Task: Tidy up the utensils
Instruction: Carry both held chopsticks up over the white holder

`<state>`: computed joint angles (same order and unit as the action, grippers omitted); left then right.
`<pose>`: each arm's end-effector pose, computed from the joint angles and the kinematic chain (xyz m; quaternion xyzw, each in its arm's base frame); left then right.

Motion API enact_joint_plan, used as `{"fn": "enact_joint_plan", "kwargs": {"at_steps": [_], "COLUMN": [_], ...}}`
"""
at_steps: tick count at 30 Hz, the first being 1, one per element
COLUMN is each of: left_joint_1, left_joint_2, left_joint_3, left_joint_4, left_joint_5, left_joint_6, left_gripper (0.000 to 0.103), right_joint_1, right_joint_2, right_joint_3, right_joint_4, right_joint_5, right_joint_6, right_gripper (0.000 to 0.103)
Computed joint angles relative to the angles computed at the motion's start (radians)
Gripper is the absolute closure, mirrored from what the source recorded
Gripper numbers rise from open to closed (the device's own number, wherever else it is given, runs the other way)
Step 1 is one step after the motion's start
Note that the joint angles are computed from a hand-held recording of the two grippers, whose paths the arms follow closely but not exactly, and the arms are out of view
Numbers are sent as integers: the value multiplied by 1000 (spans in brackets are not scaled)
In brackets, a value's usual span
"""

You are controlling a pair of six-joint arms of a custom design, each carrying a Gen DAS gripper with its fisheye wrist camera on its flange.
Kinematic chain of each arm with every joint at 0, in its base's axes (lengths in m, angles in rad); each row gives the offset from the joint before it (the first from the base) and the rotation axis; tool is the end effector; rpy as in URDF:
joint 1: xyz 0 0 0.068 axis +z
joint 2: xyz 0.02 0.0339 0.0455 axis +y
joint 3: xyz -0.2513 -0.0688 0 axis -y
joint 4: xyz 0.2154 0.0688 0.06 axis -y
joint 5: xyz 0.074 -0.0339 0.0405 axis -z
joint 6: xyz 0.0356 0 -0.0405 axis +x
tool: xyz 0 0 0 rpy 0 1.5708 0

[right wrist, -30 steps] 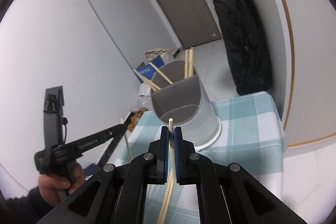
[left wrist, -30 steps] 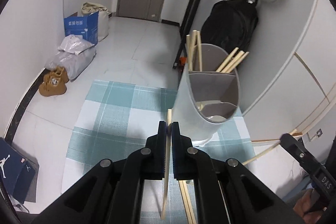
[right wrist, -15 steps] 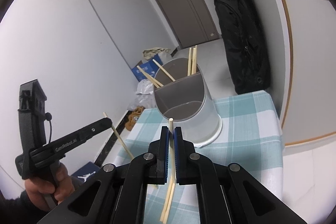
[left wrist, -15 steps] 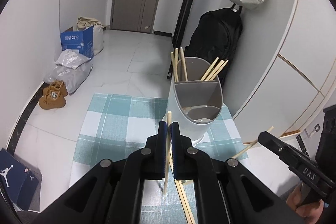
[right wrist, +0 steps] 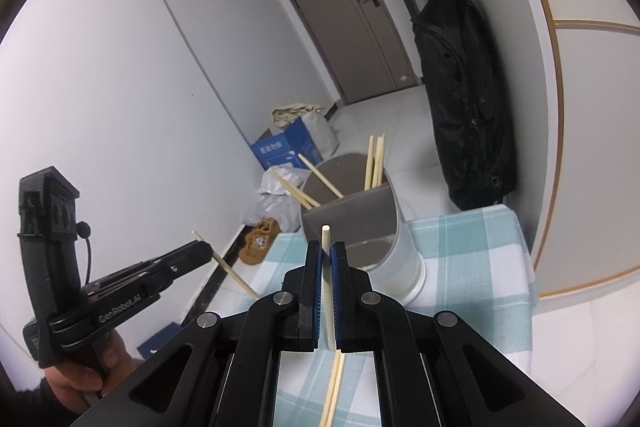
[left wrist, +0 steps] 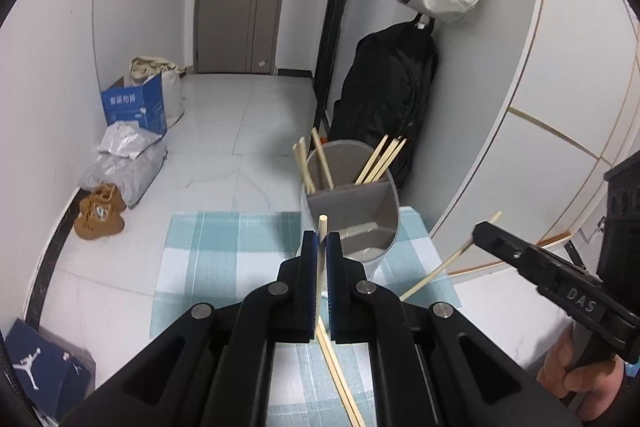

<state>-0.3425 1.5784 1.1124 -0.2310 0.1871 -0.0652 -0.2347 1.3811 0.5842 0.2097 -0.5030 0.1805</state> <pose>0.3038 -0.1153 0.2517 0.1638 0.8880 -0.1682 0.3954 0.2507 -0.0423 0.1899 0.0610 0.8596 0.2069 0.4631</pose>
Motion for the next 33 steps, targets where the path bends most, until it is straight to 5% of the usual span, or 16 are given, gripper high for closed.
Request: {"fn": "enact_joint_plan", "kwargs": {"at_steps": [15,33], "left_joint_1": [-4,-2], "left_joint_2": [85,349], "left_joint_3": [398,790], "left_joint_4": [-243,-333], "left_joint_5": [60,24], "left_joint_6": [-41,-24], "left_gripper": [103,103], "right_joint_1": [-52,-29], "right_joint_2": [62,377], "right_joint_3": [376,889], "right_joint_4": [-274,-461], "right_joint_5": [-38,7], "right_joint_6": [-13,-24], "right_gripper": [99,99]}}
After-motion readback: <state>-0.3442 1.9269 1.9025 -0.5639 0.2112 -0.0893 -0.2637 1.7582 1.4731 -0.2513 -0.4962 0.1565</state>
